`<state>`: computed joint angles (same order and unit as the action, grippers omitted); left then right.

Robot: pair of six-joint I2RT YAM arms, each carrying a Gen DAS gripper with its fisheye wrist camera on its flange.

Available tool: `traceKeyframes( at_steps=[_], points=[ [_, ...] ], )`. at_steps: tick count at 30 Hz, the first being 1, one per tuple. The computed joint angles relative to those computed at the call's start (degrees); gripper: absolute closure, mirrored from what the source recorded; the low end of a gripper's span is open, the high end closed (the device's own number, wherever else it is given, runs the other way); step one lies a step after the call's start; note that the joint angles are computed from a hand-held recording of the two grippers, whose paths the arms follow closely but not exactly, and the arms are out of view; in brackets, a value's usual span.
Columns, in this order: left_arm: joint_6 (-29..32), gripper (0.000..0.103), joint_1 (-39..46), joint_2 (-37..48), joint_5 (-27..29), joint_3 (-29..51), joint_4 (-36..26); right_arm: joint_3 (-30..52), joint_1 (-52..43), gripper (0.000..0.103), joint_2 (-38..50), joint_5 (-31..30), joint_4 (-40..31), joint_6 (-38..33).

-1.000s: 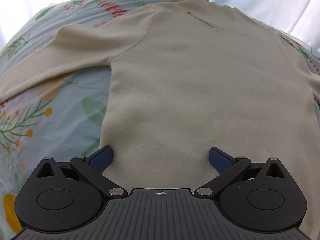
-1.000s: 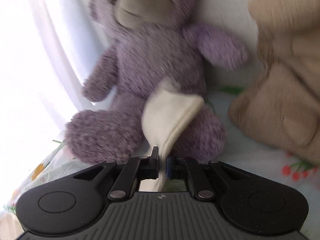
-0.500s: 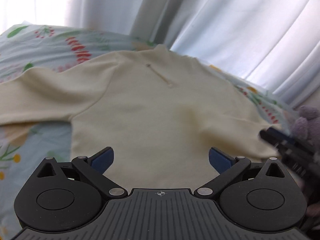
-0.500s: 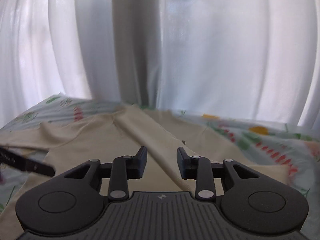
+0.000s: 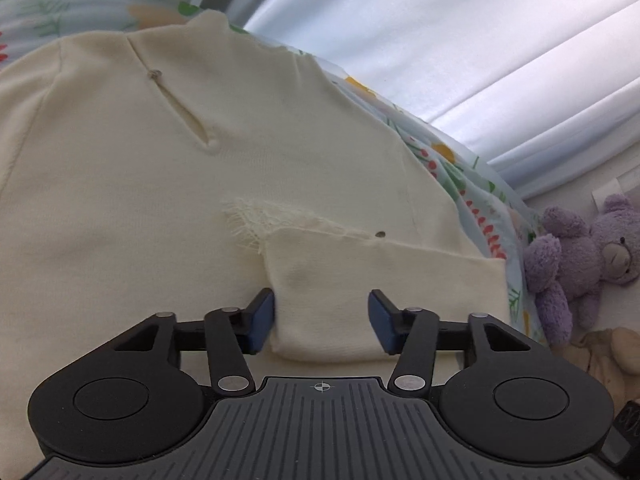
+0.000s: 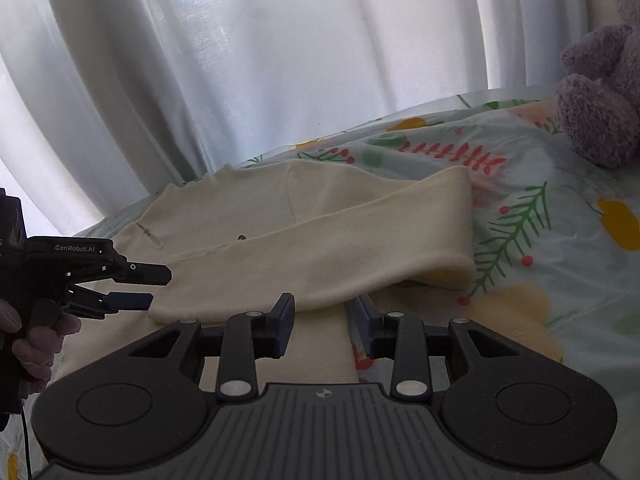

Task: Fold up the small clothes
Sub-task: 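Carry the cuff across the sweater body with the right gripper and release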

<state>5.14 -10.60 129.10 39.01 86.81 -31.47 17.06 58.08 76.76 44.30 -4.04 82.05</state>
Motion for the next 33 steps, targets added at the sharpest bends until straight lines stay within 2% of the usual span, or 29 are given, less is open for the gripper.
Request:
traceKeyframes(
  at_steps=[2,3,4,6,11,15,18,21,24,28,33],
  points=[
    [-0.2,0.084,-0.54,1.53,0.39,1.0,-0.39,-0.82,-0.49,0.07,0.61,-0.21,1.45,0.79],
    [0.07,0.094,-0.77,1.95,-0.12,1.52,-0.8,-1.03,-1.01,0.07,0.72,-0.73,1.86,1.1],
    [0.06,0.097,-0.95,2.39,-0.37,2.12,-1.31,-1.38,-1.39,0.07,0.63,-1.01,2.28,1.34],
    [-0.41,0.097,-0.68,1.57,-0.17,1.71,-0.37,-1.68,-3.26,0.07,1.61,-1.94,5.22,0.15],
    [0.03,0.097,3.53,-5.61,-0.34,-3.26,7.19,-2.63,-8.47,0.07,1.09,-5.02,9.21,-2.79],
    [2.99,0.097,7.6,-6.43,-6.99,-3.64,10.86,-2.62,-12.22,0.07,0.63,-6.55,11.65,-7.42],
    [4.9,0.097,9.8,-3.31,-11.13,-0.86,8.15,-2.0,-16.13,0.07,1.88,-8.5,14.1,-11.65],
    [5.22,0.097,12.28,0.08,-8.42,2.68,4.05,-2.37,-20.55,0.069,3.04,-13.23,18.35,-13.64],
    [4.93,0.097,12.8,1.21,-6.32,3.79,4.08,-2.97,-22.34,0.057,4.87,-15.88,22.58,-13.49],
    [3.63,0.096,12.02,1.6,-5.89,3.73,5.82,-1.57,-23.7,0.055,7.42,-16.75,22.2,-14.05],
    [3.68,0.097,12.02,-0.87,-5.78,1.19,10.69,2.88,-25.81,0.056,12.59,-17.64,20.04,-20.3]
  ],
)
